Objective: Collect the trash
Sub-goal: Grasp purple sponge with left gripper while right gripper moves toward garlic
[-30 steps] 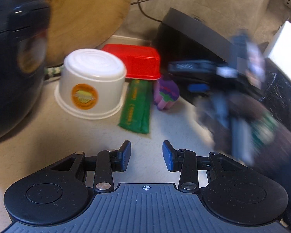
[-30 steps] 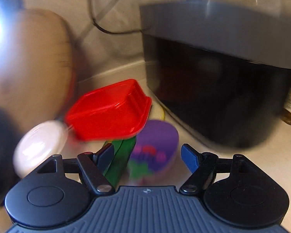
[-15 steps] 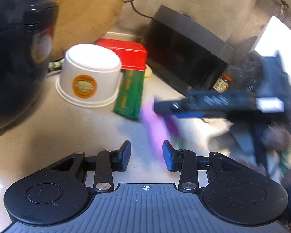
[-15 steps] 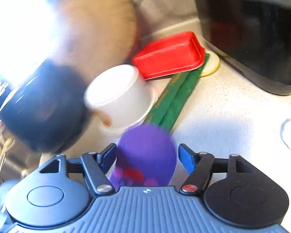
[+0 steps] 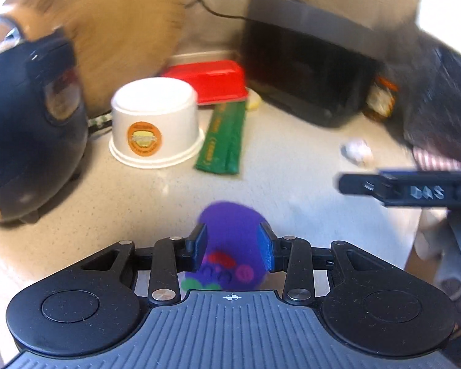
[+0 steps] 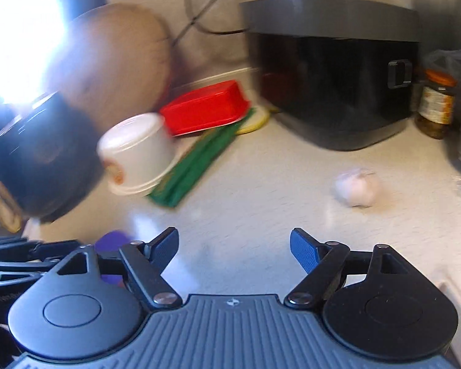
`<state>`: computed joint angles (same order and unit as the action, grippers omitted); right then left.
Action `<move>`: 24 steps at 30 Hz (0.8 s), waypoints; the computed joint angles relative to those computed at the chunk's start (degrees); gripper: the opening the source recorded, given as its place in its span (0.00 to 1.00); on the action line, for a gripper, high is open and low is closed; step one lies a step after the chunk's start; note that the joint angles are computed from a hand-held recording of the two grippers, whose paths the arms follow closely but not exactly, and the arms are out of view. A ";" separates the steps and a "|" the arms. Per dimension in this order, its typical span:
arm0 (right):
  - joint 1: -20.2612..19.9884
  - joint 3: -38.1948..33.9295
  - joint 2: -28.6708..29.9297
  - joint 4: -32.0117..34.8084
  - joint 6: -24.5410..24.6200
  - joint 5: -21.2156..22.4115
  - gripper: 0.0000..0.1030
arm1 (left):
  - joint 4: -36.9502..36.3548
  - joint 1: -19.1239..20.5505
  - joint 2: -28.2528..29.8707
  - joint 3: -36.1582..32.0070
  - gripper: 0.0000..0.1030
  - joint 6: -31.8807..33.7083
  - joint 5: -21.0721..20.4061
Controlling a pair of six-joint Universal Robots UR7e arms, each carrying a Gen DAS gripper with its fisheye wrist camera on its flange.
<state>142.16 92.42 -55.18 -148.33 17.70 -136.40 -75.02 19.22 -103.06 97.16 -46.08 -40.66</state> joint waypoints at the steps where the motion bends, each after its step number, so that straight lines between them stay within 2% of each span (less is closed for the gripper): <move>1: -0.09 -0.03 0.23 -0.51 -0.20 1.65 0.59 | 1.85 -0.39 0.28 -0.52 0.39 0.05 -0.28; 2: -0.23 -0.69 0.51 0.09 0.08 3.87 0.42 | 3.65 -0.79 0.56 -0.93 0.39 0.40 -0.29; 3: -0.61 -1.43 0.86 0.78 0.24 6.49 0.38 | 5.44 -1.12 0.90 -1.21 0.40 0.82 -0.06; 7: -0.69 -5.16 4.07 2.78 -2.71 10.38 0.35 | 5.18 -0.21 1.37 -1.42 0.40 2.00 -2.68; 9: -0.62 -7.06 5.82 5.42 -3.30 11.45 0.34 | 4.19 -0.23 0.96 -0.73 0.40 3.77 -2.43; 13: -0.54 -8.59 7.57 8.87 -3.19 10.73 0.30 | 0.73 0.49 -0.14 -0.07 0.41 7.11 -4.22; 15: -0.62 -8.25 7.40 8.37 -3.02 10.99 0.30 | 1.40 0.17 -0.63 -0.07 0.41 6.77 -3.65; 18: -0.83 -8.10 7.23 8.45 -2.12 11.49 0.30 | 4.28 -0.44 -1.19 0.56 0.42 5.53 -0.36; 20: -0.86 -8.25 7.56 8.21 -2.14 11.25 0.30 | 1.30 0.75 -1.62 0.85 0.44 7.10 -1.36; 21: -0.84 -8.29 7.62 8.23 -2.06 11.12 0.30 | -0.34 1.72 -1.33 0.50 0.45 8.11 -2.52; 24: -1.00 -8.34 7.57 8.34 -1.17 11.47 0.30 | -3.32 4.03 -0.33 -0.42 0.63 11.20 -6.37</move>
<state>141.16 84.08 -47.61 -140.00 16.52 -124.94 -78.34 23.25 -103.39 96.74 -34.88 -47.03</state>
